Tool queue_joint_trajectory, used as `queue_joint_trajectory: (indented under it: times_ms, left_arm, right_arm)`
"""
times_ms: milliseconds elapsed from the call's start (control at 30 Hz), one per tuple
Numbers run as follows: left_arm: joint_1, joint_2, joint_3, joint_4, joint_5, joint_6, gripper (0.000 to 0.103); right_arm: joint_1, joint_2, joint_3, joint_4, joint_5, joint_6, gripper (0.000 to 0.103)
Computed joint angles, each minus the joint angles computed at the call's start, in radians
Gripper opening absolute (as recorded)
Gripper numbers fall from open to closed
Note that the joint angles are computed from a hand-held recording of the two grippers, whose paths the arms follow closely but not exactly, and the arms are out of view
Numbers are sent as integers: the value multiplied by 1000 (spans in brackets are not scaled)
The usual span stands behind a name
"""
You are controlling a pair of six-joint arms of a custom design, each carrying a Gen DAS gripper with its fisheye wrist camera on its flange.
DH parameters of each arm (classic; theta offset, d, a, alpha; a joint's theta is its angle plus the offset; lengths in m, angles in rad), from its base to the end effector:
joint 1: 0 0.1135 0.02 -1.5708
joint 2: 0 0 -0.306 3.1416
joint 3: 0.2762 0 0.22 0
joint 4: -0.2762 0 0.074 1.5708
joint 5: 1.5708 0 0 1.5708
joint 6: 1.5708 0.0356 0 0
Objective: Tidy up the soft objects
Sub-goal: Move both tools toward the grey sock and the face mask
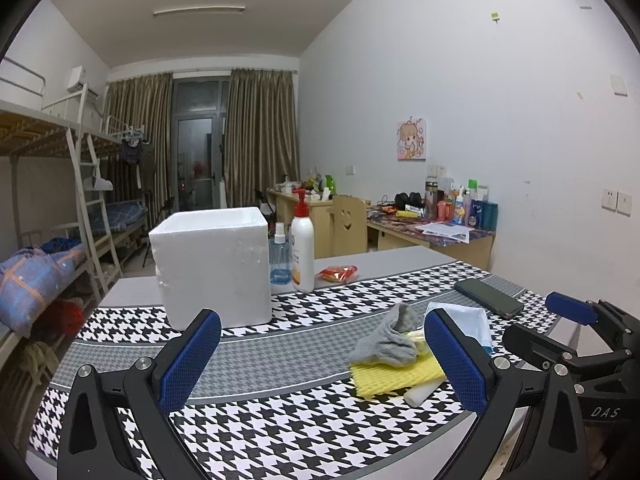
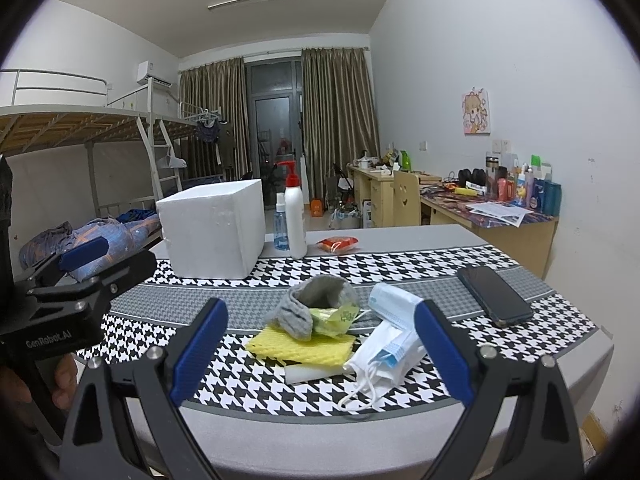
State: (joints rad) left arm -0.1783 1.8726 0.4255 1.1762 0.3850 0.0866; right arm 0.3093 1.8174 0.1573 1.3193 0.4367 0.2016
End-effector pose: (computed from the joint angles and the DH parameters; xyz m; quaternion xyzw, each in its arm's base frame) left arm 0.2926 -0.0663 0.1744 0.2180 0.7593 -0.1794 0.5864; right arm 0.2291 0.0574 0.1586 0.0819 0.8030 -0.0289 0.5897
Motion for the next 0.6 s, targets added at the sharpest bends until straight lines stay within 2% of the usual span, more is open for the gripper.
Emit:
queue_joint_trajectory:
  times_ms: [200, 600]
  left_arm:
    - [-7, 5, 18, -31, -4, 7, 102]
    - [-38, 32, 94, -132, -25, 11, 102]
  right_arm:
    - [-6, 5, -2, 4, -5, -5, 97]
    - [-87, 10, 40, -67, -68, 5, 97]
